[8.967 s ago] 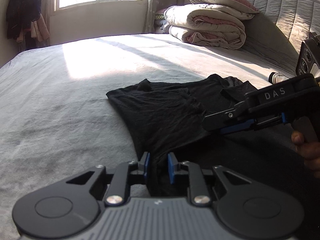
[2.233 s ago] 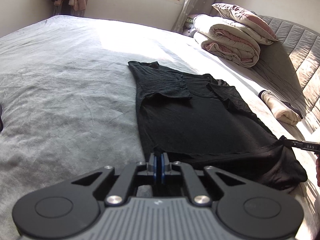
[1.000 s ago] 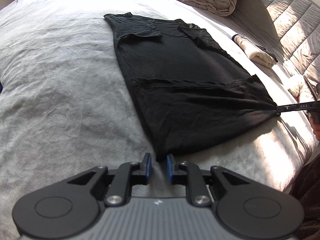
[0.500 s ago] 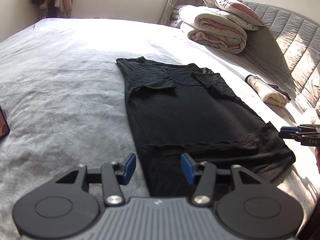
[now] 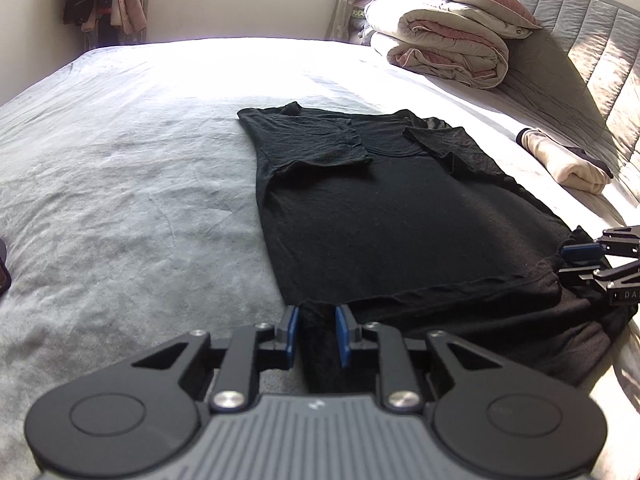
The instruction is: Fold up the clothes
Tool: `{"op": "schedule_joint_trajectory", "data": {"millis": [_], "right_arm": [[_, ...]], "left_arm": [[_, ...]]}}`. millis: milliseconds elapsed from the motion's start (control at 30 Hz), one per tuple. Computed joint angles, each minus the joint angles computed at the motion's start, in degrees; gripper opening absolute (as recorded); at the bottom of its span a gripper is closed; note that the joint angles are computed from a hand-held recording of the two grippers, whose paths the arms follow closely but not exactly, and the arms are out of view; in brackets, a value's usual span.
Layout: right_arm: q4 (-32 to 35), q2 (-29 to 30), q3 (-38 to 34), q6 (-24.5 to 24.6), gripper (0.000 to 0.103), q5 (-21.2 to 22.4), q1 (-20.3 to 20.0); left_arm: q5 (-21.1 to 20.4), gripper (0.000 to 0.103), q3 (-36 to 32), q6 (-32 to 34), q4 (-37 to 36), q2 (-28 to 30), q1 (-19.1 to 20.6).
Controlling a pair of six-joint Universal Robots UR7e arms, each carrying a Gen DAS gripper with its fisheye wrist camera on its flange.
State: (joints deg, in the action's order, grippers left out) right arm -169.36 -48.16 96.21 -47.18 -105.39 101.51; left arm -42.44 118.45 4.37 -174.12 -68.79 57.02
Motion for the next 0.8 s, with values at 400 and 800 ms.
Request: {"op": "schedule_joint_trajectory", "data": {"millis": [400,800], "right_arm": [[-1.3,1.6,-0.7,-4.8,0.048,-1.2,0.5],[-24.8,3.3,8.9,-21.0,0.004,-0.1,0.6]], "left_arm": [[5.2,0.011,2.3,7.8,-6.8,1.6,-2.1],[6.9,0.002,5.7,17.3,-19.8,3.2,-3.4]]}}
